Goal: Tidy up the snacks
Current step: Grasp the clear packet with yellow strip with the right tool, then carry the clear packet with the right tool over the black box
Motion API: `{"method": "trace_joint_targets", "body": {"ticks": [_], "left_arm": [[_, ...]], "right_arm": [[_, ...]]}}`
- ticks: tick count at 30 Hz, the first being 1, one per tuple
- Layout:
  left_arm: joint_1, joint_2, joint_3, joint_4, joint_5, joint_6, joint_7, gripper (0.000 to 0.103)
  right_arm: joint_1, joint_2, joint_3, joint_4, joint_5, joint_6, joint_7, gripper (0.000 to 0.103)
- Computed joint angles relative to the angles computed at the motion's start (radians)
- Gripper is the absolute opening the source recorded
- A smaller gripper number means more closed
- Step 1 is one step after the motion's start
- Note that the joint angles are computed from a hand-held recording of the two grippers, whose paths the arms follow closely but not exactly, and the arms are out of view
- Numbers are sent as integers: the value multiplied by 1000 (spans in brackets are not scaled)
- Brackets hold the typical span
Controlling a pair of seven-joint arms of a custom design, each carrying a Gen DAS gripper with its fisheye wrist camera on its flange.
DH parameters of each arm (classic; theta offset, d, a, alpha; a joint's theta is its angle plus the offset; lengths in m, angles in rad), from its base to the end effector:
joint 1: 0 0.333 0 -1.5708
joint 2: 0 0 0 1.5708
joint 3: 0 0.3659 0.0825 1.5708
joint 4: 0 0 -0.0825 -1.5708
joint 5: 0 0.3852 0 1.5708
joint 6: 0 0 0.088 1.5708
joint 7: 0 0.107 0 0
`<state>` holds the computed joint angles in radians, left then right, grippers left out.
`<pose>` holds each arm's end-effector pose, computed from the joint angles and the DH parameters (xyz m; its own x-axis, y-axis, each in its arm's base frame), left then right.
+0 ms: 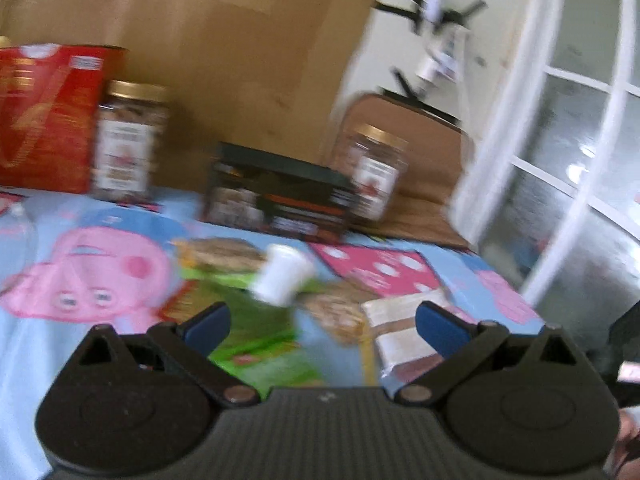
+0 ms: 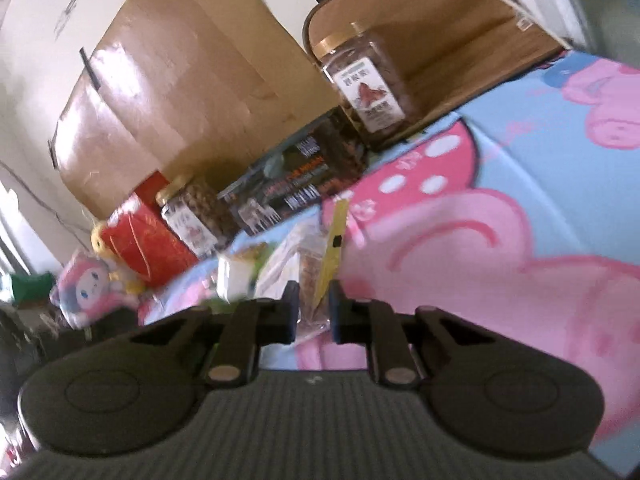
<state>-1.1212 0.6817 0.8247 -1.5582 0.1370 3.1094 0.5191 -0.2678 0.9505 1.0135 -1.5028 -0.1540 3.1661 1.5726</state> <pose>0.6555 -0.4043 0.4996 0.0112 -0.9456 0.3252 -0.4624 -0.2933 -0.8367 0.7349 0.2985 0.4335 0.4453 -0.6733 -0.5903 -0.6737 0.1823 -0.7162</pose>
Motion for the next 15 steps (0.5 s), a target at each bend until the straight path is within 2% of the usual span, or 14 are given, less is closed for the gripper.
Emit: {"method": "trace_joint_targets", "body": {"ticks": [1,2,3,4,6,7,8,9,10,12,14,15], "left_arm": [[63,-5,-87,41,-34,-7,83,102],[130,-11,-175,82,1,-24,102,102],[195,-4,-262,134,-15,-52,169,102],[257,14,-349,200,-54,-93,254,102],[382,51,-524,321,3,-179,287,102],[418,76,-577,376,7,-216,310,102],[439,100,-609,425,9,-254,327,100],[457,124,-637,474,14,-297,341,97],[478,151,-670,531,13,-351,362,93],[525,180,-752,588,-7,-404,393,85],[574,202,-833,618,-42,-433,414,77],[578,196,-837,598,-40,-407,402,77]], "right_arm": [[-11,-9,-5,-22,-2,0,-2,18],[-24,-18,-6,-45,-1,1,1,18],[-34,-23,-3,-62,2,2,7,20],[-53,-17,13,-78,0,9,5,24],[-66,-18,16,-100,-9,35,17,32],[-54,-38,-12,-107,-20,61,31,47],[-46,-53,-33,-116,-38,86,37,57],[-43,-63,-45,-124,-64,108,34,70],[-45,-66,-49,-131,-97,122,24,77],[-47,-68,-56,-135,-176,126,-10,81],[-20,-83,-93,-127,-248,108,-41,84],[12,-99,-133,-116,-271,95,-53,85]]}}
